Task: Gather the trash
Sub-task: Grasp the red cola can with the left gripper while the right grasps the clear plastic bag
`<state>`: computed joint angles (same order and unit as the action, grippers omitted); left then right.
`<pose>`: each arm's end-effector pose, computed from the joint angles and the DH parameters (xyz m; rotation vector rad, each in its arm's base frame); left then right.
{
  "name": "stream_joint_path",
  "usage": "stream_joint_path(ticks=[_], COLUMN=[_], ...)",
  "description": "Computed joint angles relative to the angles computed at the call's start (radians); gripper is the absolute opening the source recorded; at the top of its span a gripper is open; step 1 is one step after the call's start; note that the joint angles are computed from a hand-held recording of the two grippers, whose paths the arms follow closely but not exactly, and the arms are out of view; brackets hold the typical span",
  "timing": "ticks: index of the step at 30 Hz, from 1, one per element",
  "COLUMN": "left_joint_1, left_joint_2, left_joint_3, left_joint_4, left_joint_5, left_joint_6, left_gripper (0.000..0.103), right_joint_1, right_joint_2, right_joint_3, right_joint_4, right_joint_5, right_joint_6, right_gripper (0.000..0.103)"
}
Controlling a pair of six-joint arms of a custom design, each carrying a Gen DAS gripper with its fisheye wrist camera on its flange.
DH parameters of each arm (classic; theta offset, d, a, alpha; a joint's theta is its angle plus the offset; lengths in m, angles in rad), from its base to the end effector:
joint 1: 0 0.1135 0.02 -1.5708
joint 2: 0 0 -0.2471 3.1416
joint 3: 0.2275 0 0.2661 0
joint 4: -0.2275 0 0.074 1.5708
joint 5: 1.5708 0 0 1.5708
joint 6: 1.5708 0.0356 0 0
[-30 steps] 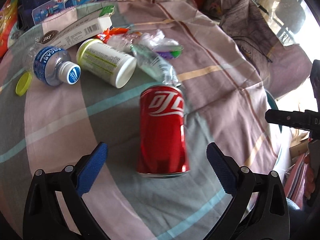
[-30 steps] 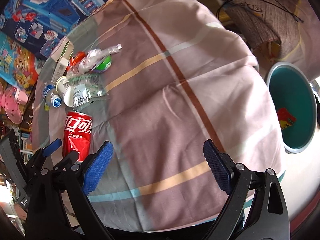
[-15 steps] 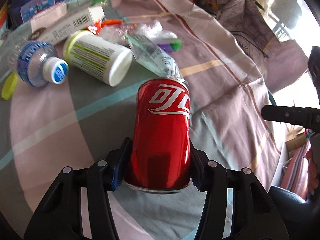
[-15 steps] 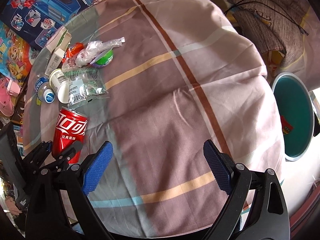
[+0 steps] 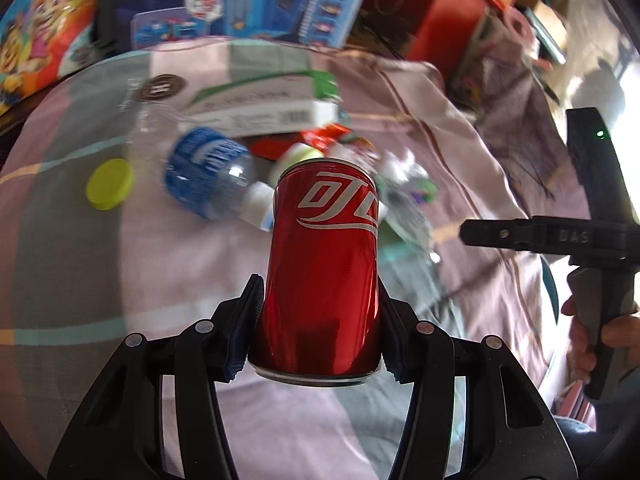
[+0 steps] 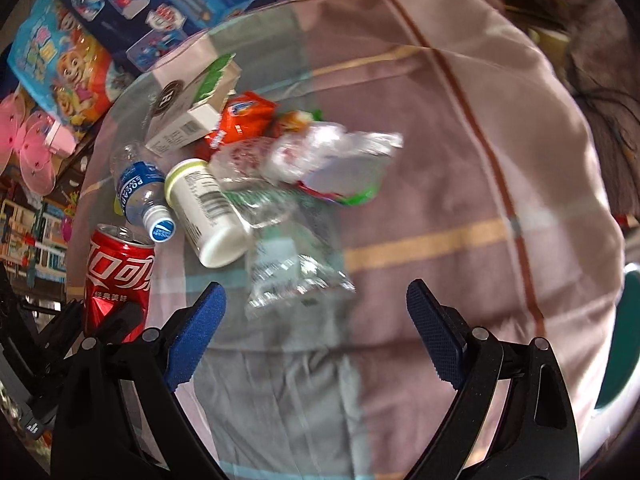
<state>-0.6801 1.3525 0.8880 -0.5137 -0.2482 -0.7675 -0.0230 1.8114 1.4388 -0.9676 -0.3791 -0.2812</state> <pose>0.2277 -0.1729 0.2023 -0.2063 2.5183 -0.2745 0.3669 0.0047 0.2108 -0.4249 2.7870 0.4850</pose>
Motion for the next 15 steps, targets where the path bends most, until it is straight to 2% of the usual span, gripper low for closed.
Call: stream_joint_path(ticks=[6,9,10,11,12,14,15], left_joint_1=[0.044,0.051,0.051,0.052,0.051,0.049,0.046], left_joint_2=[-0.011,-0.004,0.002,0.001,0.008,0.019,0.025], left_joint_3=[-0.027,-0.033,-0.031,-0.033,-0.029,-0.021,-0.015], left_joint_4=[0.007,0.019,0.021,0.021,0.023,0.028,0.028], left_joint_5=[0.028,0.042,0.044,0.044,0.044,0.046,0.045], left_joint_6=[0.006,0.009,0.009,0.009,0.007,0.003,0.002], left_gripper=[0.054,0.054,0.054,0.054,0.054,0.054,0.053], right_joint_1=[0.08,0.077,0.071,0.065,0.057,0.053,0.048], right_joint_2=[0.12,0.16,0.165,0.175,0.18,0.131,0.115], right_joint_3=[0.068,0.084,0.083,0.09,0.093,0.042,0.029], right_joint_4=[0.037,0.051,0.056,0.049,0.038,0.083,0.087], right_joint_5=[0.061,0.042,0.019,-0.007,-0.036,-0.033,-0.035], right_joint_6=[0.008,0.006,0.0,-0.009,-0.02,-0.032,-0.038], right_gripper=[0.088,0.087,0.075,0.049,0.049,0.042,0.042])
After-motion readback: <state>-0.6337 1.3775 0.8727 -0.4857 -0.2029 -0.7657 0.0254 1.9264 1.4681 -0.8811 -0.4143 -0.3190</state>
